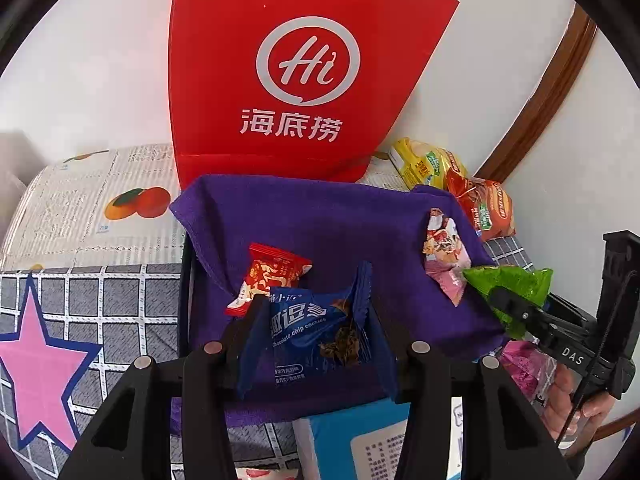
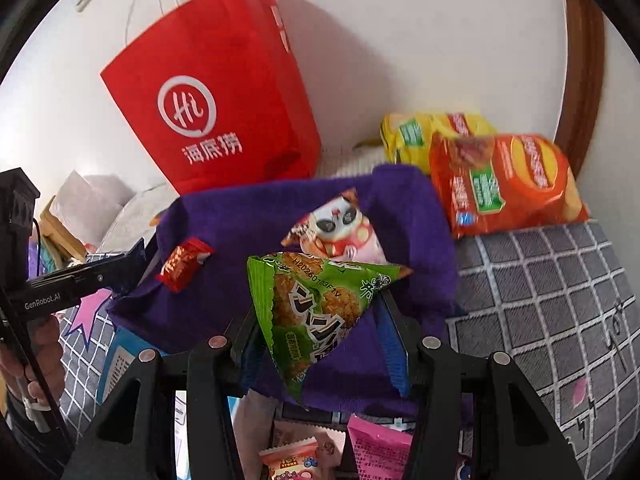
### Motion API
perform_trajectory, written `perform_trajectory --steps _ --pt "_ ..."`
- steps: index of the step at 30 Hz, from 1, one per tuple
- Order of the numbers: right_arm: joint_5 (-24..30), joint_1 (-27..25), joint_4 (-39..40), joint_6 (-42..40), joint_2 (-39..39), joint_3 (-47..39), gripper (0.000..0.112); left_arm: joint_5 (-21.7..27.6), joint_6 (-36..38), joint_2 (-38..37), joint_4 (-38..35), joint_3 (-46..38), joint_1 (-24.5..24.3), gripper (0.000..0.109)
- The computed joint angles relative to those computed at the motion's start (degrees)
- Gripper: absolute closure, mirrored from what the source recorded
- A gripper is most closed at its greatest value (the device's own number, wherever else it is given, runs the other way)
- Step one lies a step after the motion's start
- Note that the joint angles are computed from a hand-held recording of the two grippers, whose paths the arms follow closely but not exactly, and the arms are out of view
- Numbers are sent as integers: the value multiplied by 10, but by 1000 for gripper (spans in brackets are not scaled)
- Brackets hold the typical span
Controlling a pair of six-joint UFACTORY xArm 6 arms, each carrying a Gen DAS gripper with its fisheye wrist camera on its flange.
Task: Organize snacks
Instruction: 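Carry the green packet and blue chip bag over the purple towel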
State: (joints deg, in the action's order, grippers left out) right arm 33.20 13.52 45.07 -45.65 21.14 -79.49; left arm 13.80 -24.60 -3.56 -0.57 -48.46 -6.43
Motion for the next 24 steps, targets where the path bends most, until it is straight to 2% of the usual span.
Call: perform_trajectory --steps 2,6,11,14,20,24 --pt "-15 1 -4 1 -3 7 62 -3 -13 2 12 1 2 62" --pt "6 -6 11 -4 1 1 62 1 30 16 -46 -6 1 62" --pt "1 -2 -15 18 13 -8 62 21 14 30 -35 -18 3 62" --pt "-1 0 -18 21 17 -10 62 21 32 32 -57 -18 1 62" --pt "2 -4 -13 29 31 -21 62 21 21 37 -46 -19 -1 62" --pt "-15 -4 -15 37 31 -18 62 26 18 42 -42 -21 -1 61"
